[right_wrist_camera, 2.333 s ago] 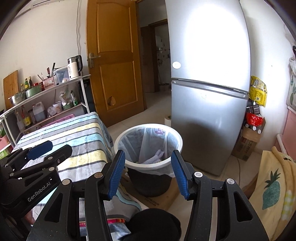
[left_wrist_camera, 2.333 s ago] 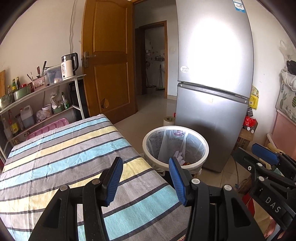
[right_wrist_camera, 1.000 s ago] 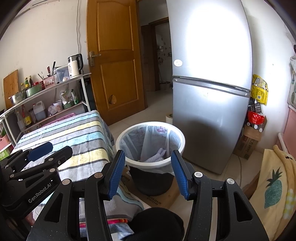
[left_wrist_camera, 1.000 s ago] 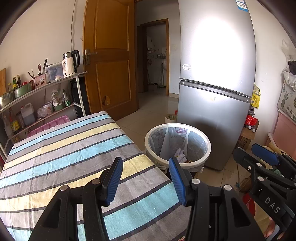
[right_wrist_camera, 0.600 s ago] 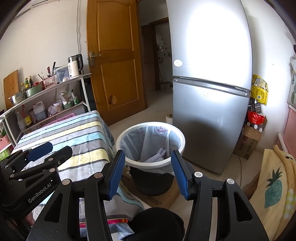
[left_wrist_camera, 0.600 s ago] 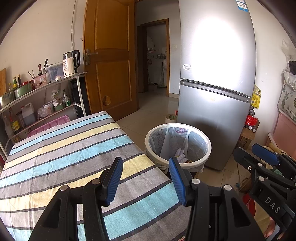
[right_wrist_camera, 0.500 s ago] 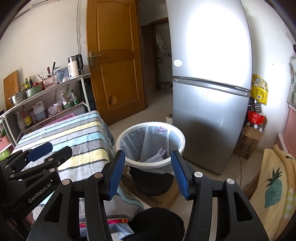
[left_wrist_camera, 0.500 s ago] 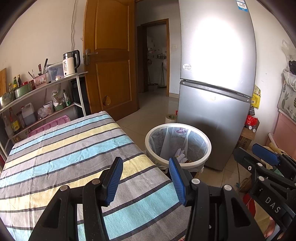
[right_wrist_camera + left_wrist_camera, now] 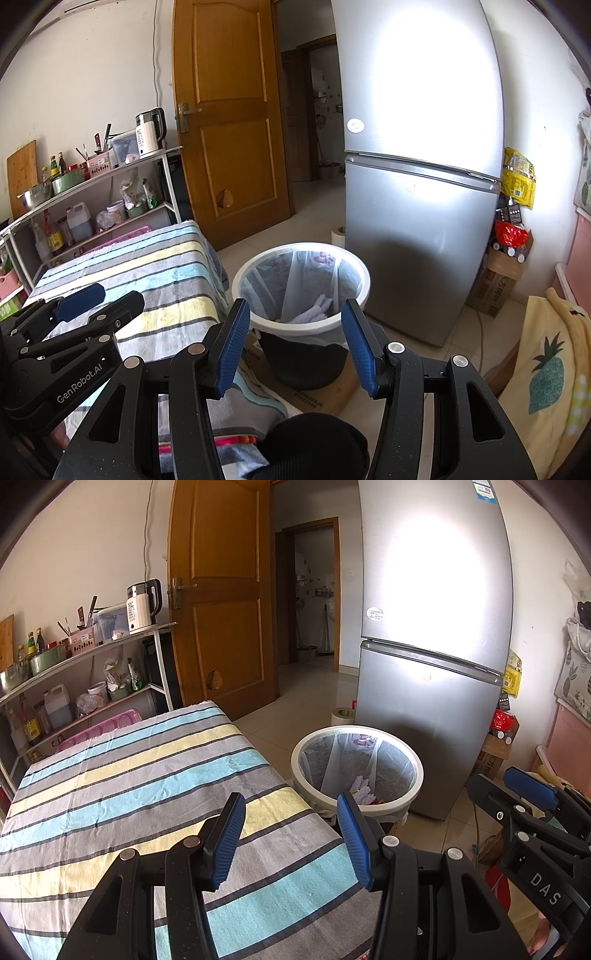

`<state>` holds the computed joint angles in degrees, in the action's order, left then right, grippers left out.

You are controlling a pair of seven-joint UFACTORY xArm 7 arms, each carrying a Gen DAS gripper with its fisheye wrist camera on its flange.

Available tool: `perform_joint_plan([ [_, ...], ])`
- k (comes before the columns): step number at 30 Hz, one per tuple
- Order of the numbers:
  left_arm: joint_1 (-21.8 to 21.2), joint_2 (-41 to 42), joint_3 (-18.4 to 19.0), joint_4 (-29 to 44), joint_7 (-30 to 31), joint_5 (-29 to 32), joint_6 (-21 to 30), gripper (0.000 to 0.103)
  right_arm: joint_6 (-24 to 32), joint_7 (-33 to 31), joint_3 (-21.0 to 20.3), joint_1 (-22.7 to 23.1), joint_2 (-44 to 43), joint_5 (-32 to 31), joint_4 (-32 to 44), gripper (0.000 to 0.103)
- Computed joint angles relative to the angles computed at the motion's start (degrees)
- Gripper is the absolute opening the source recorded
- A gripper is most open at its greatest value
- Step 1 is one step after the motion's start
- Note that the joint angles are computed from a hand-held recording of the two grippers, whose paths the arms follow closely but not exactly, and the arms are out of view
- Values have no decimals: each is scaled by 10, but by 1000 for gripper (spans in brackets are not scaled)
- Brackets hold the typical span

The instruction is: Collect trash

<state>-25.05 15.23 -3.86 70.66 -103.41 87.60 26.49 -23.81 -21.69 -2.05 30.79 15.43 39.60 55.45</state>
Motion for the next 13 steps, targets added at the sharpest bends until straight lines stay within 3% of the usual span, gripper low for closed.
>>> perform_joint_plan([
  [13, 0, 1, 1, 0, 0, 0, -3, 51, 0, 2, 0, 0, 3, 0, 2, 53],
])
